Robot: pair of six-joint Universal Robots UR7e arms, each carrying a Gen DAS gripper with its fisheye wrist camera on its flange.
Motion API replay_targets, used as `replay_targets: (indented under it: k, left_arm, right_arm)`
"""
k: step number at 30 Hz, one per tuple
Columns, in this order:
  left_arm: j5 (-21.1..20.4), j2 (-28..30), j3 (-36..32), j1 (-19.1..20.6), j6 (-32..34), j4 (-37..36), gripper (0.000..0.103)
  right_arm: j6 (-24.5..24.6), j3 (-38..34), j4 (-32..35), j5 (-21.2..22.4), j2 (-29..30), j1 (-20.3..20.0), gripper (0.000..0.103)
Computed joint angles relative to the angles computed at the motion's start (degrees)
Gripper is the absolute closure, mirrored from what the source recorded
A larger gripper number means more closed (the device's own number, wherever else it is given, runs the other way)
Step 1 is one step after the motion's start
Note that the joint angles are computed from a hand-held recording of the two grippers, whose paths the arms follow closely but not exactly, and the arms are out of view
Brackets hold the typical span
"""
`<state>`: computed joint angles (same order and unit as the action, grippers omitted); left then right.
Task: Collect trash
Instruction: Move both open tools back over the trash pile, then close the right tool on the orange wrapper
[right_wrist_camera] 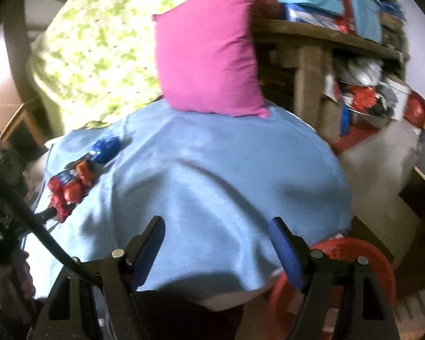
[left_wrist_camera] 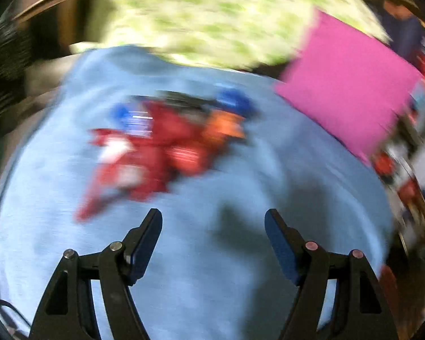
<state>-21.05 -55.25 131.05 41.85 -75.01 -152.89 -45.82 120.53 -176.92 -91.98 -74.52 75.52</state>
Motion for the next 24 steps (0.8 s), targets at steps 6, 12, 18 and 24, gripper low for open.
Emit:
replay_targets:
  k: [6, 12, 18, 24]
  left_arm:
    - [2.72, -12.3, 6.55, 3.52, -16.19, 11.34, 0.028]
    - [5.12, -12.67, 6.14, 5.33, -30.2, 24.31, 0.028]
    - [7.3, -12.41, 4.38, 6.22, -39.99, 37.17, 0.028]
    - [8.01, -11.62, 5.7, 7.03, -33.18, 27.24, 0.028]
  right_arm:
    - [0.56, -1.01, 0.37, -1.34, 3.62, 3.55, 0.024]
    - [-4.48, -2.61, 3.15, -1.72, 10.13, 10.08, 0.024]
    - [-4.2, -9.1, 3.94, -3.57, 21.72, 15.79, 0.024]
    - [-1.09, -18.7, 4.69, -3.77, 33.45, 19.89, 0.024]
